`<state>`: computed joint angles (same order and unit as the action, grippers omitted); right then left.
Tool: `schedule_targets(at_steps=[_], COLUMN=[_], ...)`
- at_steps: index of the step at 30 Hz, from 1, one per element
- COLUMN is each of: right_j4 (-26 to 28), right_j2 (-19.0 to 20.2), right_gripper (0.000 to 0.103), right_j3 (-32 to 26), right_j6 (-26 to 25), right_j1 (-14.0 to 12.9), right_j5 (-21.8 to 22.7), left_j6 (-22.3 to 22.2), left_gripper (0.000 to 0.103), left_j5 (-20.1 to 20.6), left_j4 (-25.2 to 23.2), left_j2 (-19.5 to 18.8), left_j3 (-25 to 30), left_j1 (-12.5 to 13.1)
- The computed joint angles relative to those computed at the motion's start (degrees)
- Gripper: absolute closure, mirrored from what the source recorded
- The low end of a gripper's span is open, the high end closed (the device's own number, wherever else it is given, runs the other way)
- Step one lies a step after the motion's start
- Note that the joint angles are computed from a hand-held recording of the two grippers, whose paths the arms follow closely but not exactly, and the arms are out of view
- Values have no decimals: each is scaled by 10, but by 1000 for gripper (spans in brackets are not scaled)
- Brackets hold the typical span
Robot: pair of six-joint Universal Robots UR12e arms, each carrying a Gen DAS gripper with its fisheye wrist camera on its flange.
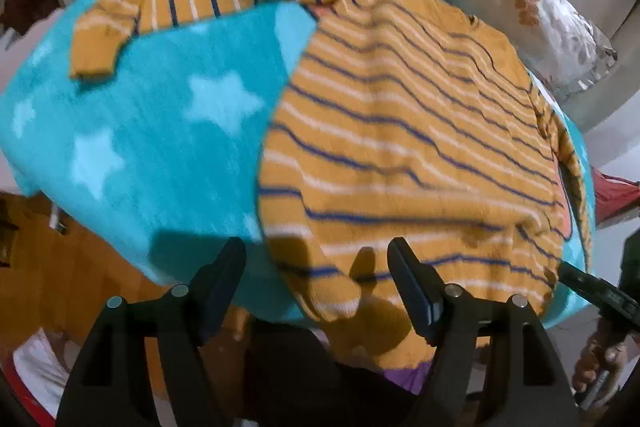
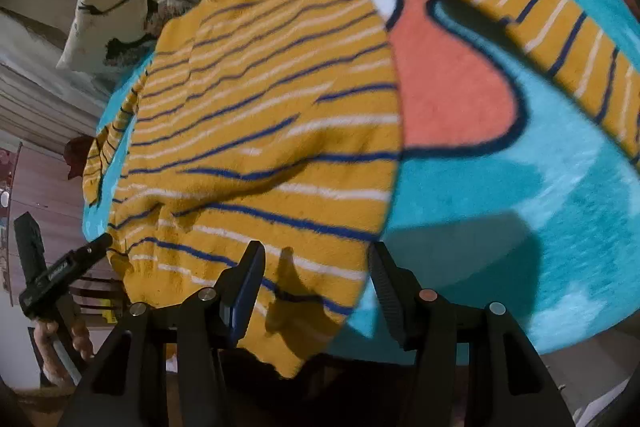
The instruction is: Fold small clothes
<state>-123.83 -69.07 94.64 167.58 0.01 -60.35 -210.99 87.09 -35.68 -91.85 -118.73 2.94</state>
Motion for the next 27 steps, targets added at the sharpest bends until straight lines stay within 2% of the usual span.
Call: schedule_targets(at_steps=[3,4,5,6,7,8,10,13,15,17,19,21,23,24,25,27], right_j4=[-21,-27,-40,-41,-33,-17,-7,31,46,65,61,48,12,-3,-25,-57], right_j2=[0,0,-1,-2,-1,3,1,-14,-29,-39,-43,-44,-45,-45,-43,-37], right_gripper=[43,45,60,72,91,92,94,94,95,96,95,95,95,95,92,81], right_j3=[1,2,5,4,3,-2,-1,5,18,28,36,41,45,45,43,38], right_j6=[5,11,25,26,22,16,21,-7,-26,-45,-58,-42,-9,7,27,66], right_j1=[10,12,19,20,21,19,15,1,-9,-14,-18,-24,-31,-31,-34,-38], right_j5=[-32,-37,-41,-46,-45,-36,-23,-11,-16,-30,-44,-35,-23,-19,-17,-24], left_j6=[-15,-18,-13,0,7,13,-2,-13,-16,-14,-19,-41,-41,-37,-32,-15], left_gripper=[31,31,33,49,83,96,95,95,95,96,96,96,90,78,61,52], left_j5=[-33,-23,-9,9,28,28,6,1,4,25,19,8,32,45,58,78], left_j4=[-8,-8,-12,-25,-31,-39,-41,-56,-72,-98,-97,-85,-72,-64,-55,-28], left_j2=[-6,-8,-10,-11,-12,-11,-1,22,37,42,48,53,52,53,50,45], left_j3=[-4,-4,0,7,10,13,6,-3,-7,-5,-14,-20,-14,-12,-6,3], left_j1=[1,-4,-10,-17,-23,-23,-14,-10,-14,-23,-15,-5,-7,-11,-14,-21])
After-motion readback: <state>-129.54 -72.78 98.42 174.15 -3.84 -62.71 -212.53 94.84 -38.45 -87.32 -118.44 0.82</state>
